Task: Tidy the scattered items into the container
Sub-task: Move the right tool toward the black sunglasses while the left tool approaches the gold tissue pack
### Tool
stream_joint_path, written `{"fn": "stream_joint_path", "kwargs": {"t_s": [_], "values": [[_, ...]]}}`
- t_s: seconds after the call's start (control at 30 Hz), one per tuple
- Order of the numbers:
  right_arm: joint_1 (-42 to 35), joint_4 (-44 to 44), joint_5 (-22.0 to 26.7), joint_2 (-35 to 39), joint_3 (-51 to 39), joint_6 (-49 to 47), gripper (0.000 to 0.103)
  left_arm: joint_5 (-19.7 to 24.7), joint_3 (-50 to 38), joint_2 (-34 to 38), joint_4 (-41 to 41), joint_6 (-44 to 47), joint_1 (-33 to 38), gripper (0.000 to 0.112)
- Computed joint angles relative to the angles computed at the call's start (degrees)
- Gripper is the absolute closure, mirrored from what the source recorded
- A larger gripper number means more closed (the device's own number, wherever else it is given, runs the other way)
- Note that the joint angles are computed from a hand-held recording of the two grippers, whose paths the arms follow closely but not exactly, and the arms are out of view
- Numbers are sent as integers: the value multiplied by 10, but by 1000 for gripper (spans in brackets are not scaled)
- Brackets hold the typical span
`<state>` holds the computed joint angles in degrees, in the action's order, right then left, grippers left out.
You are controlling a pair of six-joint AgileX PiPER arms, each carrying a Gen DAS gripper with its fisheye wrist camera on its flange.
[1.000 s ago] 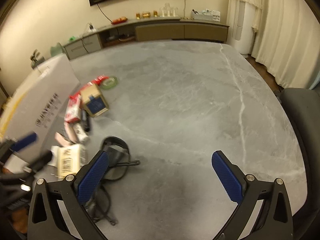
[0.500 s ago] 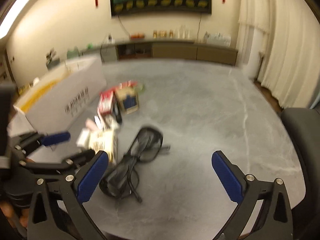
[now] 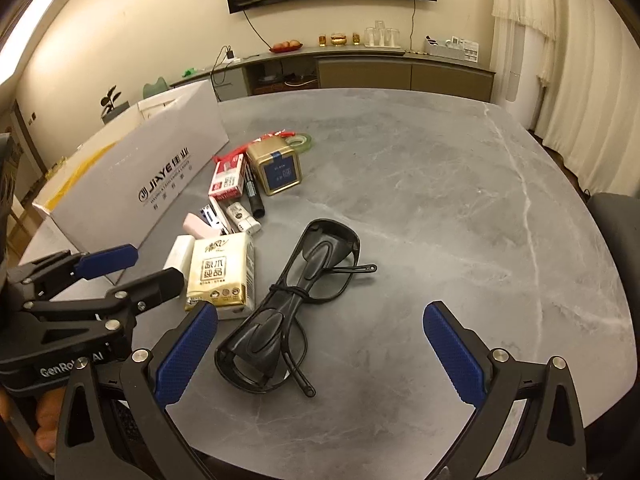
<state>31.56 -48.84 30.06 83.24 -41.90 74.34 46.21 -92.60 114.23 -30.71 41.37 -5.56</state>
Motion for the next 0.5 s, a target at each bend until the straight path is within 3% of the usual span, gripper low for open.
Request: {"fn": "stream_joint_path", "kwargs": {"t_s": [0.1, 0.17, 0.33, 0.4, 0.43, 0.5], "values": [[21, -24, 27, 41, -48, 28, 0, 8, -9, 5, -3, -5, 3, 43], [5, 6, 17, 19, -36, -8, 2, 5, -8, 5, -2, -6, 3, 43], [21, 66, 31, 116, -184, -28, 32, -10, -5, 5, 10, -17, 2, 43], [9, 62, -6, 105, -150, -28, 44, -23, 2, 2, 15, -18, 0, 44], [-17, 71, -41, 77, -105, -40, 53, -32, 7, -1, 14, -16, 0, 44], [-49, 74, -101, 11, -8, -53, 60, -49, 17, -7, 15, -12, -2, 49]]}}
